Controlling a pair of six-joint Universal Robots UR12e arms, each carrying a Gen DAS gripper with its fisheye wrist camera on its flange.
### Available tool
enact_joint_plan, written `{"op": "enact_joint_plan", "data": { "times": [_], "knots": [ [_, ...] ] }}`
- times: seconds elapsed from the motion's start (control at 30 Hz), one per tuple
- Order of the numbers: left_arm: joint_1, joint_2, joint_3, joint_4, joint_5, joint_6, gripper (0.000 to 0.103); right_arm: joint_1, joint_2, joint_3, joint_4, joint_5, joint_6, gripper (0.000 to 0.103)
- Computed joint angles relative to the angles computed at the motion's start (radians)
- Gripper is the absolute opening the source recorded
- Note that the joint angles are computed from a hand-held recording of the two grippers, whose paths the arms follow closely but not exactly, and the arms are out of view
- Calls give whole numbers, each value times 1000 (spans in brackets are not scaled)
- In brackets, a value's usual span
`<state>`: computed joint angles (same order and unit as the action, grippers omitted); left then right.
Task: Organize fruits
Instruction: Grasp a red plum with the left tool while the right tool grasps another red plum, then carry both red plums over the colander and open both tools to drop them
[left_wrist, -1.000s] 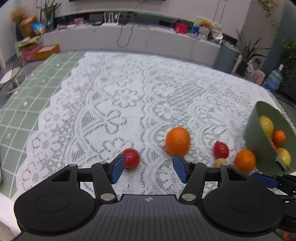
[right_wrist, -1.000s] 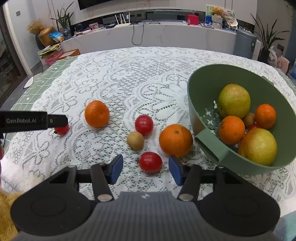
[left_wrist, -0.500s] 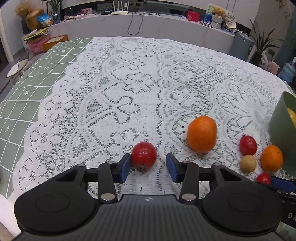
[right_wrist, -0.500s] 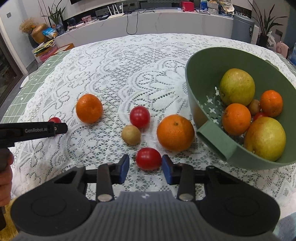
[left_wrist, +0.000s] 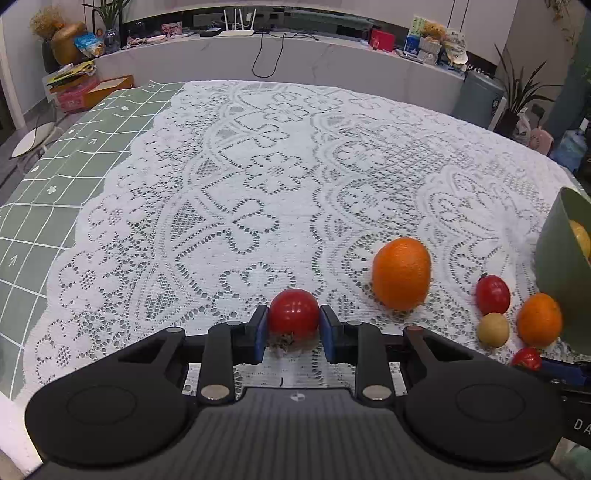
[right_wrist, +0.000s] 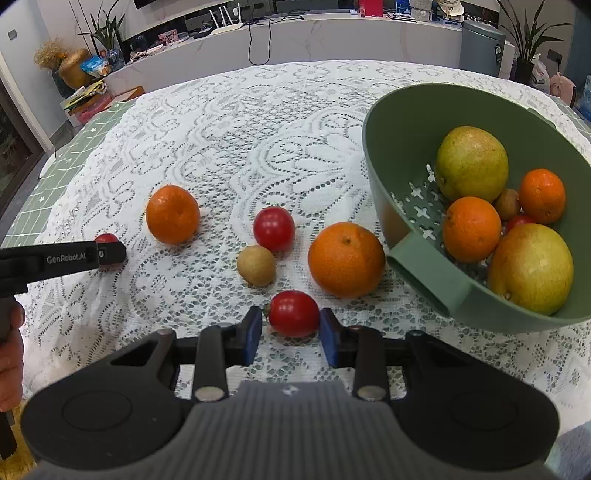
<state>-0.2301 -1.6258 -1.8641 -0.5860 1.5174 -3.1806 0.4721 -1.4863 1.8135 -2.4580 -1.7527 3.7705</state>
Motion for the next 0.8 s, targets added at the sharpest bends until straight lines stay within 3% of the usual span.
{"op": "enact_joint_plan", "data": {
  "times": [0.3,0.8],
  "knots": [
    [0,20,-21,60,-29,3,32,3,-12,16,-41,-8,-3,31],
    [-36,97,-41,117,-126,29,32,19,-69,87,-243,-48,-46,31]
  ]
}}
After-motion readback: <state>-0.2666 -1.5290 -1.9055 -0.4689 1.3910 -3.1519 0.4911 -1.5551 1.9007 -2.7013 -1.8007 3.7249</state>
